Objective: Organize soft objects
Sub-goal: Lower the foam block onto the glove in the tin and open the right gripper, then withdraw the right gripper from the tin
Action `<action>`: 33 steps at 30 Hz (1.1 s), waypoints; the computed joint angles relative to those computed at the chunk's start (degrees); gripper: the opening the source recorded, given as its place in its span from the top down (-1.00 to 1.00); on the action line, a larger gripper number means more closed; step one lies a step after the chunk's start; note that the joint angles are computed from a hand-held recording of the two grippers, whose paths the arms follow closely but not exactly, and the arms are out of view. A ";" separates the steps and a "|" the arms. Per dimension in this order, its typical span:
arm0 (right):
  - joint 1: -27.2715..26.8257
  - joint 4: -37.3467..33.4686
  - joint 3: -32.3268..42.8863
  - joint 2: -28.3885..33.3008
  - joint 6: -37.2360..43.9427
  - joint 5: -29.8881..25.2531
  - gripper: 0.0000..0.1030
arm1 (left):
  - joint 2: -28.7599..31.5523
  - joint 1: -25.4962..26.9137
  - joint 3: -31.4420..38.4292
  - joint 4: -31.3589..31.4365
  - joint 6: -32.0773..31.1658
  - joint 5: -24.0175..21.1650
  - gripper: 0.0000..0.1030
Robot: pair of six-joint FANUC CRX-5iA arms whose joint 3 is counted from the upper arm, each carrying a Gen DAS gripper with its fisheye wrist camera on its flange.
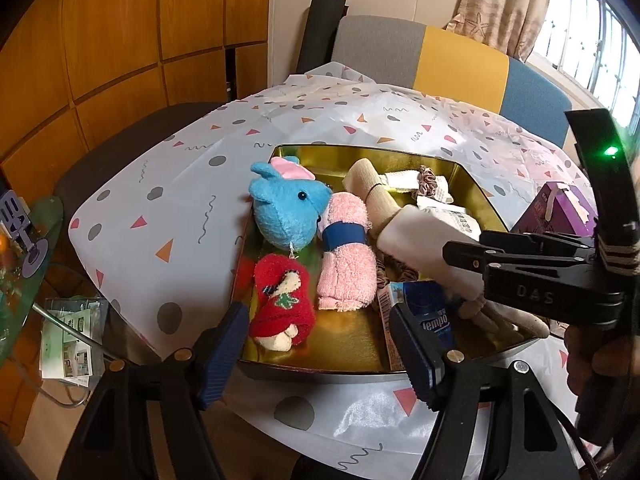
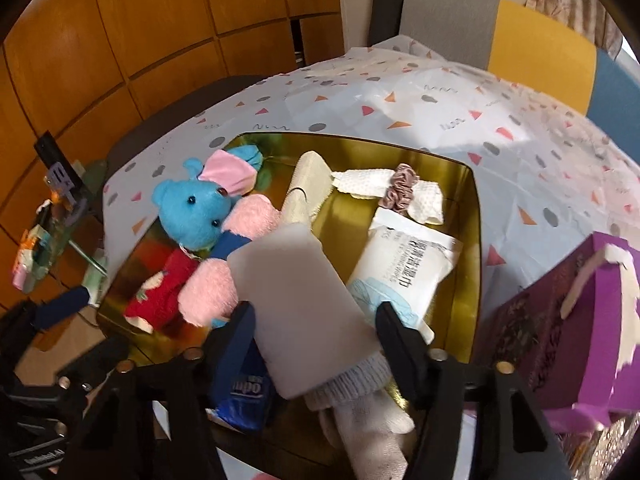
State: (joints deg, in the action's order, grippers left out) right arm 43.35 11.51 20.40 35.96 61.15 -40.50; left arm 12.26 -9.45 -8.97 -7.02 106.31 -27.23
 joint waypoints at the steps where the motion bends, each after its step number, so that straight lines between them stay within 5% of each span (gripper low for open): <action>1: 0.16 1.14 -0.67 -0.06 -0.86 0.61 0.06 | 0.06 -0.07 0.12 0.01 -0.02 -0.14 -0.42; 5: 0.17 3.50 1.66 2.06 -2.70 -1.00 0.31 | 0.07 -0.36 0.40 -0.50 0.37 -0.13 -0.46; 11: -0.70 2.62 7.66 5.92 -3.23 -4.85 0.32 | 0.19 -0.84 0.97 -0.75 0.22 0.01 -0.51; 17: -0.42 3.11 2.88 2.76 -6.01 -1.51 0.23 | 0.15 -1.40 1.61 -2.48 1.94 -0.75 -0.58; 27: 1.59 25.51 -15.14 -6.49 -27.80 7.49 -0.18 | -0.51 -3.13 2.75 -7.63 7.37 -1.85 -0.73; 33: 1.95 38.45 -23.88 -10.87 -43.35 7.72 -0.21 | -0.69 -4.89 3.69 -11.32 11.51 -2.54 -0.85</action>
